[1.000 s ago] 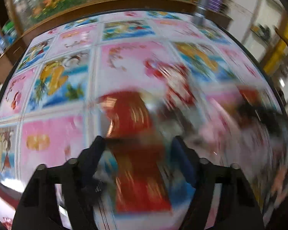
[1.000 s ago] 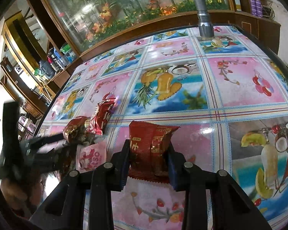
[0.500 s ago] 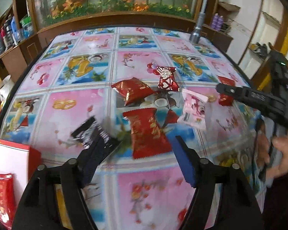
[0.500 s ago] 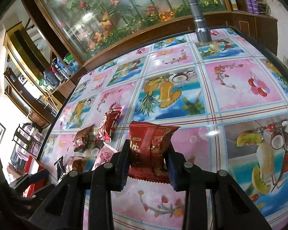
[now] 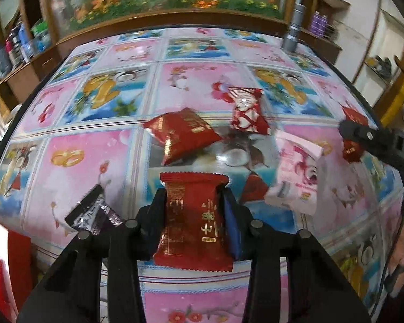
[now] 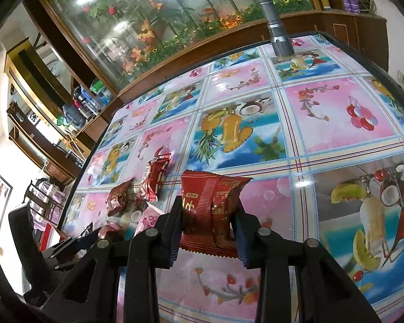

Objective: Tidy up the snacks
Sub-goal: 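Grasp a red packet with the left tool while the right tool grasps a brown chocolate wrapper, then carry both snacks over the tray and open both tools to drop them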

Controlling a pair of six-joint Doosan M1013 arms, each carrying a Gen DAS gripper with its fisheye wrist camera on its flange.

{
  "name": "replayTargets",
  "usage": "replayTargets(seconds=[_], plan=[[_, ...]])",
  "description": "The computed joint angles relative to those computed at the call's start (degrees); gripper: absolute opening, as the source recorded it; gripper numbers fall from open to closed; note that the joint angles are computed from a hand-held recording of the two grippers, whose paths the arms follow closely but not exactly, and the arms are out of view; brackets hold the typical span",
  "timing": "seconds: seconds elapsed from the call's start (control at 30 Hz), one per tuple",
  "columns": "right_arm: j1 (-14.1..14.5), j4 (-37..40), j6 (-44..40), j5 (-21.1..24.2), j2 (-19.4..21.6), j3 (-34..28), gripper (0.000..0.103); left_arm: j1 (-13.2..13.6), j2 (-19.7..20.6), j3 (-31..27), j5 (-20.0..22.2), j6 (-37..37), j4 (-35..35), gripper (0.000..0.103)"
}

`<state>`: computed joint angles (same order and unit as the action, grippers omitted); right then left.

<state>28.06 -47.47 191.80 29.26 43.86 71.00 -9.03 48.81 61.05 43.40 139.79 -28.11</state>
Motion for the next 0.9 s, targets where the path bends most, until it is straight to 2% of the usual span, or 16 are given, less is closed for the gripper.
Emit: replayTargets(seconds=[0.3, 0.5, 0.67, 0.77, 0.83, 0.9], plan=[[0.1, -2.2, 2.5, -0.2, -0.4, 0.6, 0.035, 1.4, -2.8, 4.7, -0.6, 8.3, -5.6, 0.033], [-0.1, -3.0, 3.6, -2.5, -0.8, 1.5, 0.035, 3.7, -7.0, 10.0, -1.4, 15.9, -13.8, 0.033], [-0.1, -4.9, 5.6, -3.5, -1.1, 2.3, 0.035, 6.8, -11.5, 15.9, -1.8, 25.7, -23.3, 0.033], [0.3, -8.3, 10.1, -4.1, -1.7, 3.4, 0.035, 8.6, -13.4, 18.2, -1.6, 29.5, -26.9, 0.033], [0.8, -13.9, 16.8, -5.0, -2.2, 4.3, 0.035, 9.7, -13.9, 18.4, -0.8, 29.6, -27.7, 0.033], [1.6, -17.7, 20.1, -5.3, -2.6, 4.4, 0.035, 10.8, -14.4, 18.6, 0.1, 31.3, -29.5, 0.033]])
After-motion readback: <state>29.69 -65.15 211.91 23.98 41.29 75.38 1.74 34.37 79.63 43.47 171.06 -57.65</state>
